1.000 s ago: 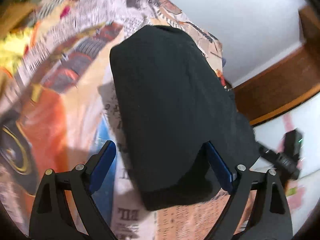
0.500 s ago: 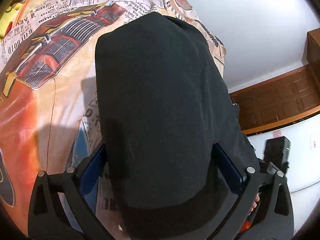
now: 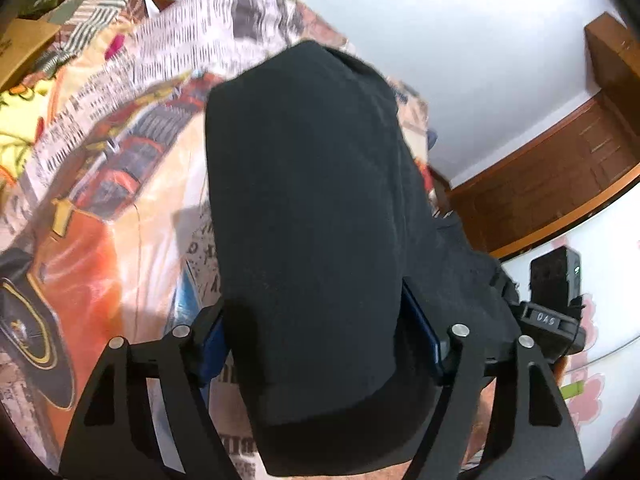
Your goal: Fold large clothes
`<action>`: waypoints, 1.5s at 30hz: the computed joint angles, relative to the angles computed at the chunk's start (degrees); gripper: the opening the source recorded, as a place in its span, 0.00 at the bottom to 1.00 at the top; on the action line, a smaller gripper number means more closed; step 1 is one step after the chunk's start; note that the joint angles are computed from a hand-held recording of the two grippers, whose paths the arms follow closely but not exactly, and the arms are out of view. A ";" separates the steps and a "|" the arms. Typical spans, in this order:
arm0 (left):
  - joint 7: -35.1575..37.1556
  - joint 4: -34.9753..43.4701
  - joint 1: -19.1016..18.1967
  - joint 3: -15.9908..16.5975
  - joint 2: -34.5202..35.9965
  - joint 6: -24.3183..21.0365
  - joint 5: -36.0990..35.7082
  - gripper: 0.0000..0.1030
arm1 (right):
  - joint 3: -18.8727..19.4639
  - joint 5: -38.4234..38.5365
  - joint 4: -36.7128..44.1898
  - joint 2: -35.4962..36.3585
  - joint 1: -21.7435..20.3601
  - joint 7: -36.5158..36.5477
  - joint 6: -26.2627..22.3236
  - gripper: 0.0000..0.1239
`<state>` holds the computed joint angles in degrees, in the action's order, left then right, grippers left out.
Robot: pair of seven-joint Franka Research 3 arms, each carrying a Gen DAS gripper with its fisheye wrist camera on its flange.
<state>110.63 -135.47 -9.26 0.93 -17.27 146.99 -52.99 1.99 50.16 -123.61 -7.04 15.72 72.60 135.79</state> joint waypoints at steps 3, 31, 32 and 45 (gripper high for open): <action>0.29 -0.42 0.40 0.41 -3.53 0.86 1.28 0.71 | 1.04 -0.82 1.07 -1.34 1.02 0.69 1.49 0.15; 19.66 22.68 12.88 10.57 17.14 -6.33 -2.33 0.71 | 9.28 -10.54 40.54 35.94 8.29 11.57 7.00 0.14; 19.33 23.45 13.67 9.99 19.34 -6.06 -1.84 0.71 | 9.25 -11.42 41.70 37.43 8.31 12.98 6.14 0.14; 2.48 17.44 17.81 2.80 23.99 4.55 21.66 0.69 | 8.66 -19.90 38.61 40.53 7.80 20.18 1.60 0.20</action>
